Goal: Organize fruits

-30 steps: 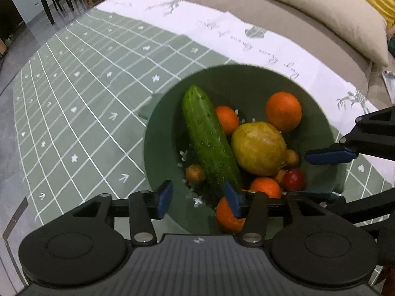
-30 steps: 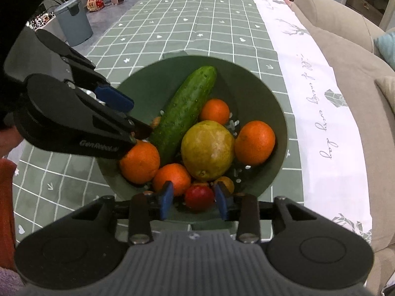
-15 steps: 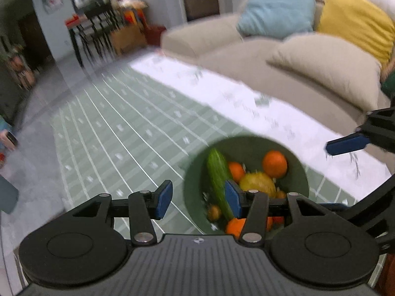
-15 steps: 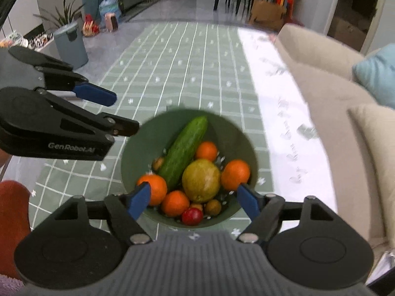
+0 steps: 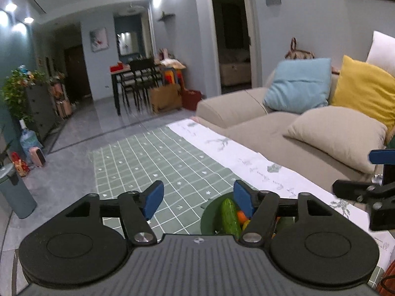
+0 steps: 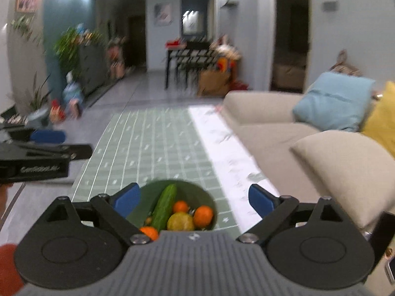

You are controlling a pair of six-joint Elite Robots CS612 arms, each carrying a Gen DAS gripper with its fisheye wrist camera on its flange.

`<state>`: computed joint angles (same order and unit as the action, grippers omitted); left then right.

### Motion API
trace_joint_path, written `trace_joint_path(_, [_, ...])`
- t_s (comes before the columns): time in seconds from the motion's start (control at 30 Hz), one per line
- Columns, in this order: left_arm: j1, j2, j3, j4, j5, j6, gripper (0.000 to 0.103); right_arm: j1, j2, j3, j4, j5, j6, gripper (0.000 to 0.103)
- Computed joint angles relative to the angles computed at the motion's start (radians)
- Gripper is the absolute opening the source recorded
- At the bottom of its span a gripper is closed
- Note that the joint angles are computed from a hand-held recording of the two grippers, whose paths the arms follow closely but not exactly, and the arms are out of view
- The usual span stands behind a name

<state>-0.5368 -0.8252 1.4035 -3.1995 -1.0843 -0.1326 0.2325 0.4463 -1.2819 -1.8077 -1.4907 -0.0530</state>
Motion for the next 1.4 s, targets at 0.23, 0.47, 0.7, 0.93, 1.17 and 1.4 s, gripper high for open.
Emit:
trace_joint_path(0.23, [-0.038,0.003,0.055,-0.109,0.134,0.073,0.086,0.014,0.092,-0.131,-0.101,-0.090,0.077,0.098])
trace_joint_path(0.47, [-0.048,0.011,0.080,-0.100,0.132,0.031,0.088,0.031,0.153,-0.184,-0.132,-0.138,0.109,0.098])
trace_joint_path(0.7, [-0.046,0.010,0.085,0.065,0.099,-0.085,0.088,0.034,0.158,-0.158,-0.039,-0.155,0.106,0.098])
trace_joint_path(0.93, [-0.037,0.014,0.075,0.192,0.048,-0.160,0.088,0.031,0.157,-0.127,0.010,-0.135,0.117,0.098])
trace_joint_path(1.17, [-0.034,0.012,0.071,0.235,0.028,-0.200,0.088,0.030,0.155,-0.112,0.017,-0.114,0.105,0.098])
trace_joint_path(1.4, [-0.038,0.011,0.068,0.252,0.026,-0.207,0.088,0.029,0.158,-0.124,0.033,-0.114,0.116,0.098])
